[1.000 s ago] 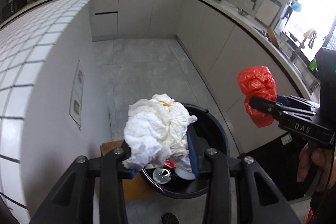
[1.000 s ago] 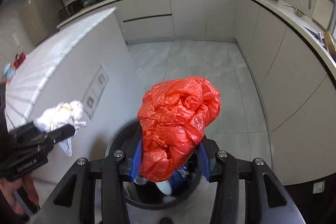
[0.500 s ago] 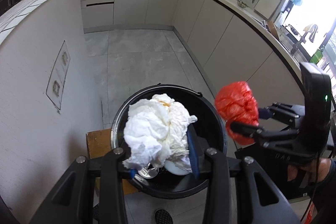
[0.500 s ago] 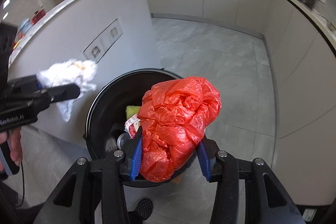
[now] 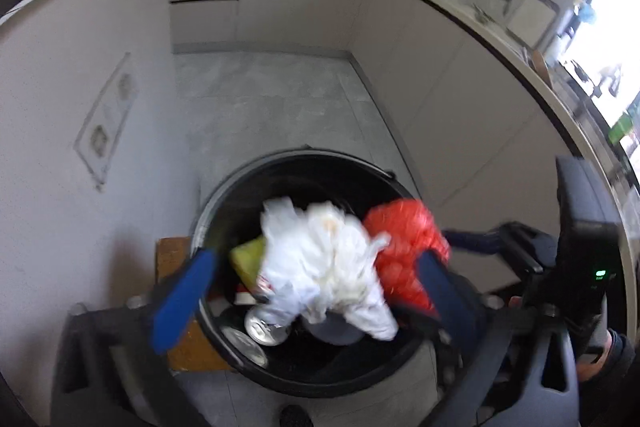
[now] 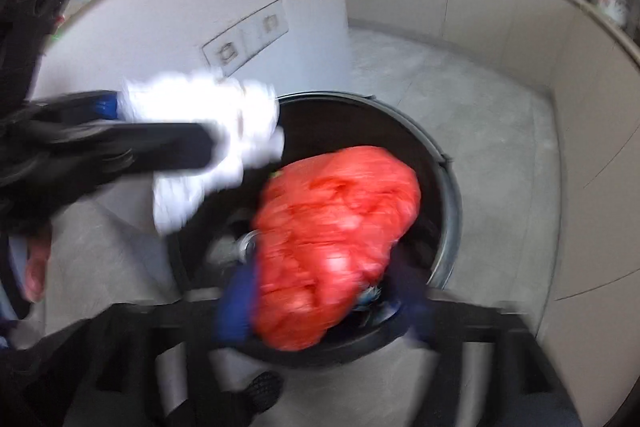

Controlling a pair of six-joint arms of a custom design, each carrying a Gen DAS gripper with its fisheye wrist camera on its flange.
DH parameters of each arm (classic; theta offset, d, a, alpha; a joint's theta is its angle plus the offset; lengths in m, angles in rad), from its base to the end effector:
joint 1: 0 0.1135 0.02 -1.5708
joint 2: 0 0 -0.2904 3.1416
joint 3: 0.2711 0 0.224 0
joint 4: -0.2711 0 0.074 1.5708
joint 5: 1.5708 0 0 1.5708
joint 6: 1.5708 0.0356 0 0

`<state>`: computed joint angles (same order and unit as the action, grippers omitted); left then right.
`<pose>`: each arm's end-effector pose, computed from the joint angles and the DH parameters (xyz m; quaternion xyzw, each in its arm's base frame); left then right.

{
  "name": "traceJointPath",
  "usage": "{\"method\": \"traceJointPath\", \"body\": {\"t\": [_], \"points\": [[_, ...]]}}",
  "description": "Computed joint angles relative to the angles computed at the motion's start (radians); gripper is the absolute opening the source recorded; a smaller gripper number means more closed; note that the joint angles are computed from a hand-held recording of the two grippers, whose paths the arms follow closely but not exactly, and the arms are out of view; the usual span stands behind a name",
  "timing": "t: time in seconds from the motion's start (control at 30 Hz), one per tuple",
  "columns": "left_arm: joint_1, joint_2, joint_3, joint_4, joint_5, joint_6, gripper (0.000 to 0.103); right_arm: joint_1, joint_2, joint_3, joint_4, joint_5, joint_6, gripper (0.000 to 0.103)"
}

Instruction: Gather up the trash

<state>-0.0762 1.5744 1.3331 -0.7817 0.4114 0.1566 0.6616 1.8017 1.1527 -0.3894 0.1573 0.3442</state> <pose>0.2985 -0.0371 0.3195 0.1643 0.9296 -0.1858 0.2725 0.2796 0.2107 0.2195 -0.1316 0.9530 0.0600 0.2663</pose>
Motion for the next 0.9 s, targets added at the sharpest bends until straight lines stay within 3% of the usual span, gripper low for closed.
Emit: {"method": "traceJointPath", "body": {"t": [0.2,0.4,0.6,0.8,0.9], "points": [[0.096,-0.049,0.07,-0.076,-0.014,0.018,0.103,0.013,-0.078,-0.091,0.073,0.016,0.025,0.103],[0.135,-0.093,0.146,-0.146,-0.023,0.068,0.103,0.063,-0.127,-0.022,-0.028,0.055,0.044,0.103],[0.229,-0.134,0.185,-0.254,-0.007,0.132,0.103,0.1,-0.142,0.082,-0.189,0.096,0.116,0.103],[0.331,-0.17,0.29,-0.422,0.029,0.248,0.103,0.189,-0.187,0.214,-0.404,0.188,0.358,0.103],[0.372,-0.189,0.298,-0.455,0.045,0.294,0.103,0.26,-0.164,0.32,-0.541,0.247,0.48,0.103]]}}
